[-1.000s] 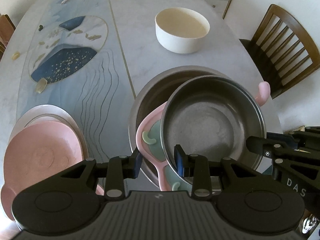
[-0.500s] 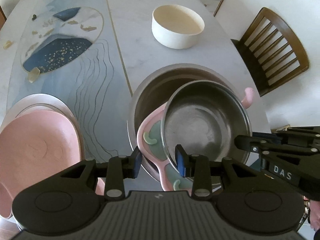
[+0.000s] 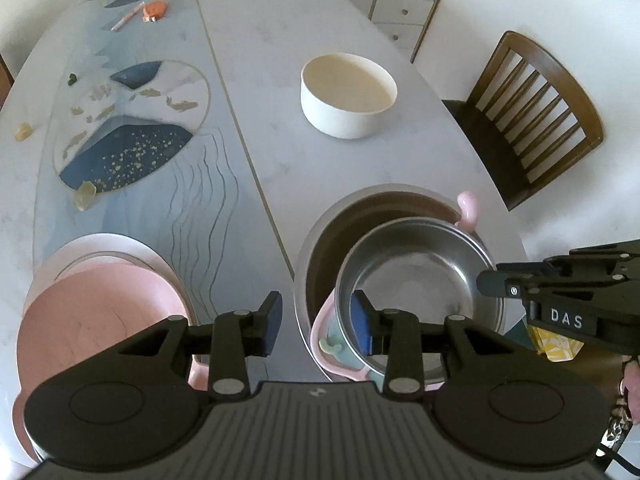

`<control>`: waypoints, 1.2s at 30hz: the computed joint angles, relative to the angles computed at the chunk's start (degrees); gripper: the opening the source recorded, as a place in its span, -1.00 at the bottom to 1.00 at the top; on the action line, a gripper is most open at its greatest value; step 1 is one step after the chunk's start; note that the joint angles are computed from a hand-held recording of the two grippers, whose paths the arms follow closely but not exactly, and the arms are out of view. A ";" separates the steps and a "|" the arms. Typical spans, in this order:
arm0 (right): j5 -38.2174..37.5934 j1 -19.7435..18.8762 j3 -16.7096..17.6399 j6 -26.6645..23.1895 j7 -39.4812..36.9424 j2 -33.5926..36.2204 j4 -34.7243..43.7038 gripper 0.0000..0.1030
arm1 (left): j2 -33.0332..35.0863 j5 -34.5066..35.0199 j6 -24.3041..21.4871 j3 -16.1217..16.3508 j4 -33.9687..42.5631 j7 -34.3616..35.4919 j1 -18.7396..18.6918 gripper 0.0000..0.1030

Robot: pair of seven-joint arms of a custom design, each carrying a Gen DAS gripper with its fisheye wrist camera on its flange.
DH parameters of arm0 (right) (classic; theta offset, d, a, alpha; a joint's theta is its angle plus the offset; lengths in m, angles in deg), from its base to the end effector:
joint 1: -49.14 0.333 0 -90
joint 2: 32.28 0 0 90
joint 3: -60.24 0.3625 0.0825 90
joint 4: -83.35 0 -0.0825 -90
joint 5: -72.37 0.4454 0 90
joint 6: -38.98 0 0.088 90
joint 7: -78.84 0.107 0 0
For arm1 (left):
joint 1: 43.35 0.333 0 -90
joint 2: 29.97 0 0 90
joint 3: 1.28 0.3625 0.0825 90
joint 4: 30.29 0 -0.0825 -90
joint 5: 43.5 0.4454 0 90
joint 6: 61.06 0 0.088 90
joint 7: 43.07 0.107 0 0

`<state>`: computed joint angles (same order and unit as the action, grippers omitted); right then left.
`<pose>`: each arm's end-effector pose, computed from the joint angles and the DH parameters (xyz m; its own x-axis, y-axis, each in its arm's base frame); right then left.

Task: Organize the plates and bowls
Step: 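Open the left gripper to release the pink pot, then move the left gripper to the cream bowl rim and close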

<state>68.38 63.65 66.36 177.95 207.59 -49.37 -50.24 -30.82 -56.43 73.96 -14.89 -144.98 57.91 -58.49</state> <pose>0.4953 0.1895 0.5127 -0.2353 -0.9581 -0.1633 -0.8930 0.2794 -0.3527 0.5583 -0.3104 0.5242 -0.5515 -0.8237 0.1318 -0.7964 0.4729 -0.3771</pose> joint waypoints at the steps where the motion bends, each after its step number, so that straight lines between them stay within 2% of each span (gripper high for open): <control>1: -0.04 -0.01 -0.06 -0.15 -0.11 -0.05 0.07 -0.67 | -0.07 -0.06 0.36 0.02 -0.08 0.06 0.01 -0.31; 12: 1.35 -0.38 -1.15 -0.02 -4.07 -0.70 1.17 -0.43 | 1.35 0.37 2.23 -0.16 1.30 0.89 -0.14 -0.29; 16: 0.57 -1.37 -1.41 0.61 -4.64 0.64 2.81 -0.35 | 2.87 0.98 3.32 -0.30 3.02 0.07 -0.16 -0.03; 19: 0.05 -2.14 -1.89 1.36 -5.34 2.07 4.49 -0.30 | 4.40 2.18 3.86 -0.44 5.03 -0.89 -0.22 0.01; 21: -0.55 -2.75 -2.20 1.89 -5.78 3.30 5.86 -0.23 | 5.70 2.94 4.05 -0.56 6.77 -1.41 -0.29 0.03; 24: -1.71 -3.69 -2.67 2.85 -6.20 5.56 8.09 -0.03 | 7.84 4.62 4.79 -0.69 9.36 -2.91 -0.55 0.17; 29: -2.15 -4.66 -3.76 3.39 -7.49 10.16 12.35 0.15 | 12.93 7.64 4.32 -0.79 15.48 -5.67 -1.25 0.22; 31: -2.51 -4.97 -4.10 3.56 -7.41 12.06 13.99 0.25 | 15.02 9.29 4.13 -0.61 17.92 -7.14 -1.72 0.37; 36: -0.94 -5.50 -5.28 2.94 -9.25 16.78 18.21 0.25 | 21.72 12.52 1.65 0.00 26.20 -10.98 -2.97 0.38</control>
